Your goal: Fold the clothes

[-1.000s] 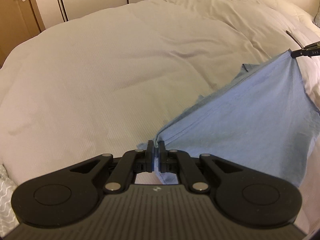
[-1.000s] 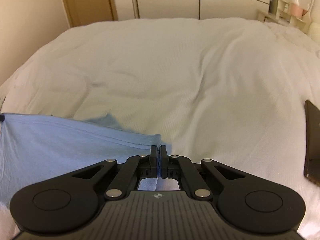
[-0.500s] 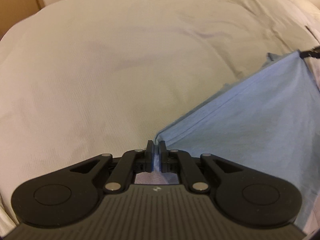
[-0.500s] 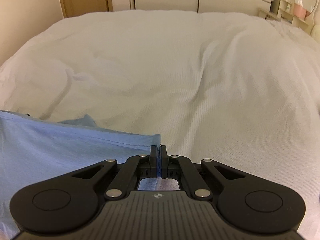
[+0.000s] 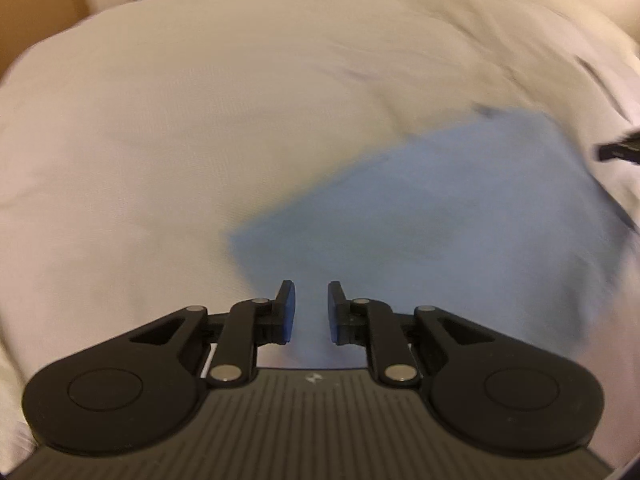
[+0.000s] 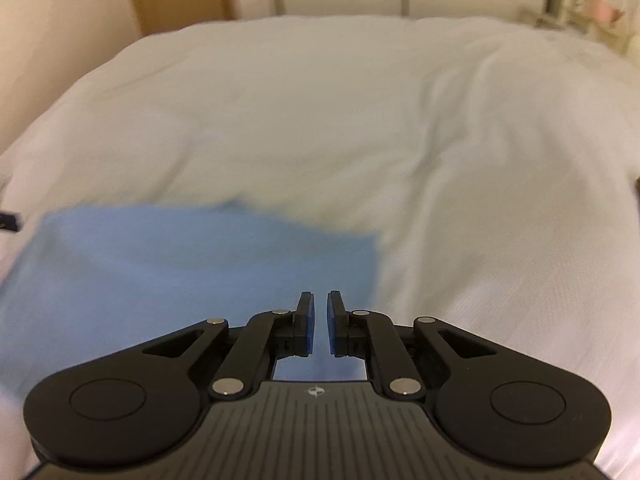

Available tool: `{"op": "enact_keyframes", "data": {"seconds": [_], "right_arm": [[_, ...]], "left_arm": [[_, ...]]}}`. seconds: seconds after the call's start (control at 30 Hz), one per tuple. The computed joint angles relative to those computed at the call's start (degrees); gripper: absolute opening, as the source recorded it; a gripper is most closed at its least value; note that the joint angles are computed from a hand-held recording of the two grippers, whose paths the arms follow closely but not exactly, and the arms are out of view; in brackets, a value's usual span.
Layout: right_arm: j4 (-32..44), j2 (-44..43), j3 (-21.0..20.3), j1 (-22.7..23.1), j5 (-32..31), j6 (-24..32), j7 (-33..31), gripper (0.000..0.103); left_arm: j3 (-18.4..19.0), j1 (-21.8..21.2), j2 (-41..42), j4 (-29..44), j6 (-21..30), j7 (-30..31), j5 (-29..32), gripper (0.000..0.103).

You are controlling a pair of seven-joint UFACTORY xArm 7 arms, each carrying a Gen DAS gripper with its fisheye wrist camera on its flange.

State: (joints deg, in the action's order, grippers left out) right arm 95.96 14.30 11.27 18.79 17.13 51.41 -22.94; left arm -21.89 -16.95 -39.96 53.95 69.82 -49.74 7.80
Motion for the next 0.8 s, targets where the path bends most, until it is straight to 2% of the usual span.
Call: {"op": "enact_keyframes", "data": {"seconds": [0.1,0.17,0.3,0.4,0.6,0.7,0.8], "right_arm": [[-8.03,-6.74,0.45,-1.02,3.56,3.99,-3.26,0.011],[-13.08,-10.81,-0.14,-1.11,4.50,6.40,-4.82,0.011],[-19.97,-16.08,-2.15,-1.55,2.39,9.68,-4.52,0.011],[-22.88,-18.63,-3.36,-2.37,-0.77,11.48,-3.57,0.011],[-25.79,-23.82,-4.41,-2.31,3.24,10.82,-4.44,0.019],[-26.67,-25.14,-3.33,-0.38,5.78,9.54,-4.98,0.026],[-26.79,-25.64,-1.12,2.64,7.35,6.72,-3.90,0.031]], "left_arm": [[-1.81,-3.23,2.72,1.27,-1.31,0.78,-2.87,0.015],[-2.58,-5.12,4.14,1.36,-0.44,1.04,-4.20,0.016],[-3.57,-7.07,4.16,1.35,4.37,-0.47,-4.50,0.016],[-4.09,-6.98,3.85,3.29,9.00,-2.45,-3.72,0.016],[-6.83,-5.98,5.53,11.58,19.09,-4.31,0.19,0.017],[-7.45,-6.56,6.31,14.28,22.15,-1.72,1.81,0.026],[-6.80,-7.46,5.42,14.42,23.58,2.06,2.53,0.028]]}}
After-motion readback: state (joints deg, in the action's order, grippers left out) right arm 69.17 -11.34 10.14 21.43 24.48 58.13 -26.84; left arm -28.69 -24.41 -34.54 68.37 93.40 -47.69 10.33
